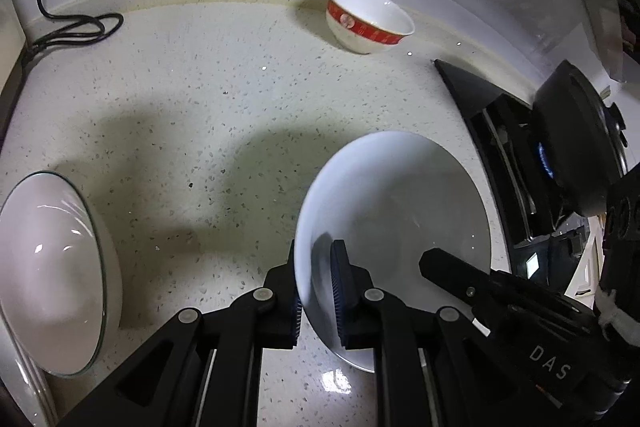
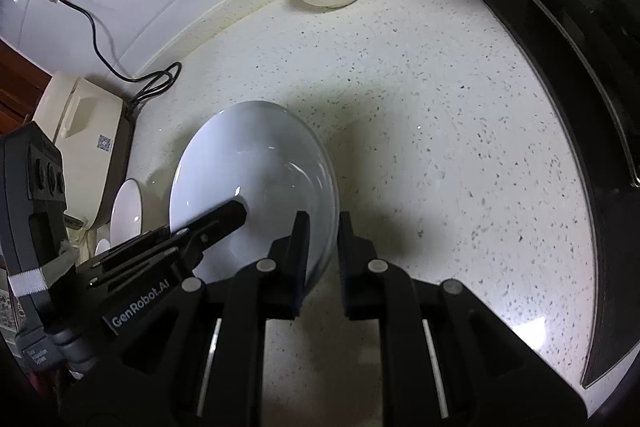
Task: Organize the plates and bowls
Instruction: 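Carry the plain white bowl with both grippers to the bowl stack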
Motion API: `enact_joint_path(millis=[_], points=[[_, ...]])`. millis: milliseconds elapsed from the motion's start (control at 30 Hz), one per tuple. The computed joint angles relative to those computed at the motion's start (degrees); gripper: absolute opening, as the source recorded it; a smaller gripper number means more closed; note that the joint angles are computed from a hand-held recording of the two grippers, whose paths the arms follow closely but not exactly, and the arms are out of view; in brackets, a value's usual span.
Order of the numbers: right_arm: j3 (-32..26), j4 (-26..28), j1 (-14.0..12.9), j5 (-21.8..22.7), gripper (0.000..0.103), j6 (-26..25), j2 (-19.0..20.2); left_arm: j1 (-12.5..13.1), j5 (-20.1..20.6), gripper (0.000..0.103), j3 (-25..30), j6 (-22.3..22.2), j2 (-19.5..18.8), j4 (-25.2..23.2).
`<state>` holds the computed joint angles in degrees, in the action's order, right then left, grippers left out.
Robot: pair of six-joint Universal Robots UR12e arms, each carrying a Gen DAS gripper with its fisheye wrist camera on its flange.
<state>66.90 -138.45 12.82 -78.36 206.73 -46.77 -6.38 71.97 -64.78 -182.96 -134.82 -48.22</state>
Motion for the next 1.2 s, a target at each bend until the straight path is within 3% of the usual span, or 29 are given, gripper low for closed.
enact_joint_path(millis=[300, 567, 1200], points=[[1.6, -3.0, 0.6, -0.5, 0.016, -0.4, -1.6, 0.5, -0.2, 0.014, -3.5, -0.5, 2.7, 4.1], [1.2, -4.5, 1.6, 0.8, 0.016, -1.4, -1.6, 1.2, 2.8, 0.014, -7.9, -0.6, 5.8, 10.4], [-6.5, -2.8, 4.7, 6.6, 0.016, -6.0, 2.8, 5.0, 7.4, 0.014, -14.8, -7.3, 9.9, 16.3]])
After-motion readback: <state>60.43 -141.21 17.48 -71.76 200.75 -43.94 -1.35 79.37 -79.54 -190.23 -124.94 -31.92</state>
